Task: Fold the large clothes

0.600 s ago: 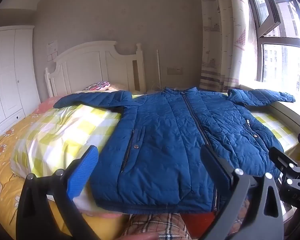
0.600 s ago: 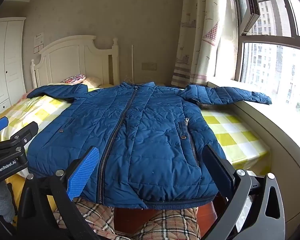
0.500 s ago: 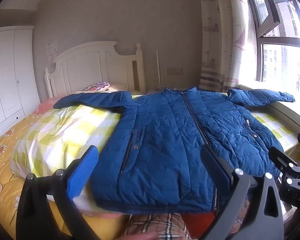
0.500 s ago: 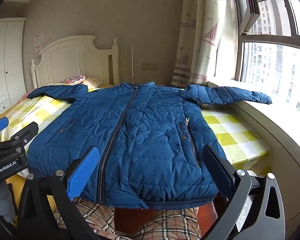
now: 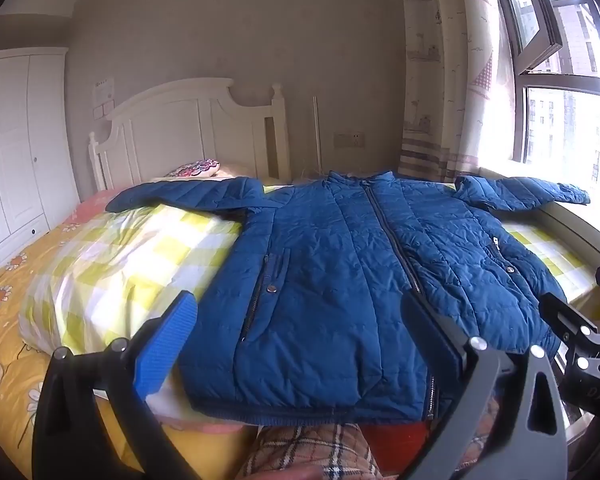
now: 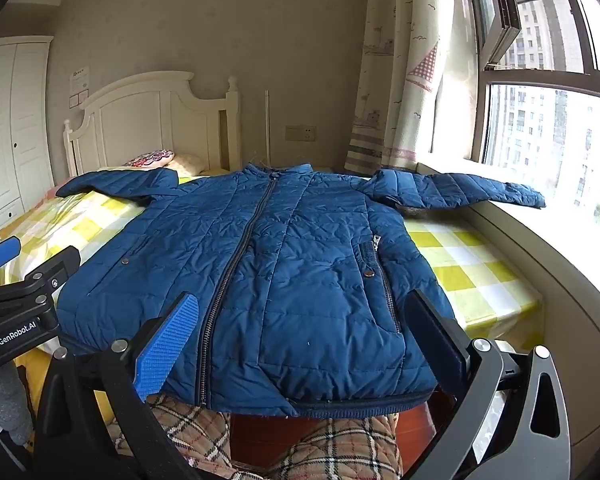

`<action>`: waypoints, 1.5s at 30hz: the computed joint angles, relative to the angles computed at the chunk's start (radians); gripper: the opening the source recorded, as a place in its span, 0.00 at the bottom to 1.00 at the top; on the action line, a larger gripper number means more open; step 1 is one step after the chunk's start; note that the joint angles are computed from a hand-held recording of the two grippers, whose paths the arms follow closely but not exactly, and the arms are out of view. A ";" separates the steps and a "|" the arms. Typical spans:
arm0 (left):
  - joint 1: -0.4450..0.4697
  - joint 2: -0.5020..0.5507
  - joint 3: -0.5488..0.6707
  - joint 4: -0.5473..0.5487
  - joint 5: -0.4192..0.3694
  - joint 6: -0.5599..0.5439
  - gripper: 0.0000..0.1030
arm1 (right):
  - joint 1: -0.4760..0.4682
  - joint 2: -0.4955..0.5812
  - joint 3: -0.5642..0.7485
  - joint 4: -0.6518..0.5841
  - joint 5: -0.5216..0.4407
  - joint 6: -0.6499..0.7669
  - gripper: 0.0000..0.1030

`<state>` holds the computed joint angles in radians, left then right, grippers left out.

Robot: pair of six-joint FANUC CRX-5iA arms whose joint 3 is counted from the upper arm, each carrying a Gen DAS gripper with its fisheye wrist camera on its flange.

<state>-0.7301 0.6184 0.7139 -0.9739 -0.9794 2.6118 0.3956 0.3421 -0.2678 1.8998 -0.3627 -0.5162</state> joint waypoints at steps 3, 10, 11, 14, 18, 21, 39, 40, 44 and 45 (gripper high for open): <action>0.002 -0.002 -0.004 0.003 0.004 -0.001 0.98 | 0.003 0.000 0.001 -0.008 -0.001 0.006 0.96; 0.000 -0.004 -0.012 0.002 0.007 0.003 0.98 | -0.001 0.000 -0.001 0.001 0.001 -0.004 0.96; 0.000 -0.004 -0.011 0.004 0.006 0.001 0.98 | -0.003 -0.001 -0.002 0.006 0.003 -0.007 0.96; 0.000 -0.003 -0.011 0.003 0.006 0.002 0.98 | -0.005 0.002 0.002 0.007 0.007 -0.007 0.96; 0.000 -0.004 -0.012 0.004 0.007 0.001 0.98 | -0.005 -0.004 -0.009 0.030 0.008 -0.029 0.96; 0.001 -0.004 -0.011 0.005 0.007 0.000 0.98 | -0.006 -0.004 -0.009 0.028 0.009 -0.028 0.96; 0.003 -0.005 -0.012 0.009 0.009 -0.002 0.98 | -0.007 0.000 -0.010 0.039 0.017 -0.045 0.96; 0.003 -0.005 -0.012 0.009 0.008 -0.002 0.98 | -0.007 0.000 -0.010 0.038 0.017 -0.044 0.96; 0.003 -0.005 -0.012 0.010 0.009 -0.002 0.98 | -0.008 -0.002 -0.010 0.035 0.021 -0.041 0.96; 0.003 -0.005 -0.012 0.010 0.009 -0.002 0.98 | -0.008 -0.002 -0.011 0.036 0.020 -0.043 0.96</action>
<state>-0.7270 0.6131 0.7018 -0.9639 -0.9708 2.6095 0.3881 0.3402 -0.2784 1.9356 -0.3428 -0.5590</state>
